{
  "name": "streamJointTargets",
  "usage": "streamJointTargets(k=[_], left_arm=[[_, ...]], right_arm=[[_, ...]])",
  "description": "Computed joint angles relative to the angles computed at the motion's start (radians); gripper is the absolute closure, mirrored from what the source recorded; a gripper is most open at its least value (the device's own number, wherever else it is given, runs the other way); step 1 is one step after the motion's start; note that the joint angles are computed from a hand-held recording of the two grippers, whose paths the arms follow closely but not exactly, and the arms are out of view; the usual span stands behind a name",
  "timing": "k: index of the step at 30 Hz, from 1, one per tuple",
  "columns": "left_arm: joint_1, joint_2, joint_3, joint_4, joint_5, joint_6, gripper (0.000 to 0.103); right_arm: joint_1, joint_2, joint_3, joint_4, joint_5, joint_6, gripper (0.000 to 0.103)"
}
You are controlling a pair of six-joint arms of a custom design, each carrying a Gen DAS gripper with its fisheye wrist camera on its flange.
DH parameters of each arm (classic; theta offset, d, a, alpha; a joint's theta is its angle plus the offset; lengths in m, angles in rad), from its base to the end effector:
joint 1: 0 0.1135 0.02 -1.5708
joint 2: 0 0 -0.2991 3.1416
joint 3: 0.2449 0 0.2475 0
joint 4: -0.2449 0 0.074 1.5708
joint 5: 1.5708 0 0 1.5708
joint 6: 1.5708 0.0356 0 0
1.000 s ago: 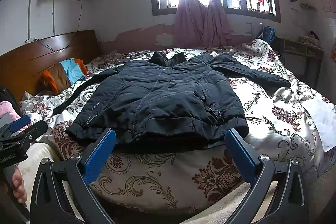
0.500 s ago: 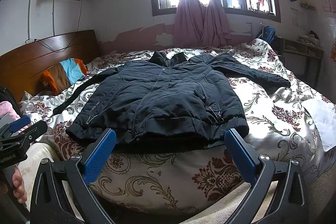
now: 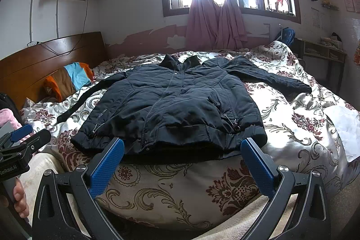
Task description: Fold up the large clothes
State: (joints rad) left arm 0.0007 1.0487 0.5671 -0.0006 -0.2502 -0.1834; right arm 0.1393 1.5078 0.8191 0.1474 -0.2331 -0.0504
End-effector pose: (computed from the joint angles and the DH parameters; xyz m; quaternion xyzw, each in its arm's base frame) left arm 0.2076 0.0090 0.2644 -0.1424 0.8393 0.0594 0.5214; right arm 0.3136 0.0523 0.2498 -0.1389 0.8552 0.1228 0.4840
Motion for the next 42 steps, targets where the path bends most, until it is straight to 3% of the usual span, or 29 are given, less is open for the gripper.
streamJointTargets(k=[10,20,27,31,37,42], left_arm=[[0.0,-0.002,0.018,-0.029,-0.012,0.005,0.0],[0.04,0.161,0.101,-0.091,-0.03,-0.001,0.0],[0.057,0.324,0.228,-0.115,-0.042,0.002,0.0],[0.061,0.445,0.352,-0.142,-0.019,-0.012,0.0],[0.028,0.61,0.551,-0.211,-0.06,-0.022,0.0],[0.018,0.759,0.754,-0.301,-0.063,-0.006,0.0]], right_arm=[[0.006,0.005,0.013,-0.025,0.011,-0.007,0.001],[0.014,0.092,0.112,-0.135,0.033,-0.006,0.001],[0.012,0.28,0.398,-0.445,0.196,0.015,0.001],[-0.021,0.35,0.519,-0.496,0.211,0.024,0.001],[-0.053,0.491,0.731,-0.538,0.243,0.026,0.001],[-0.074,0.67,0.985,-0.601,0.27,0.024,0.001]])
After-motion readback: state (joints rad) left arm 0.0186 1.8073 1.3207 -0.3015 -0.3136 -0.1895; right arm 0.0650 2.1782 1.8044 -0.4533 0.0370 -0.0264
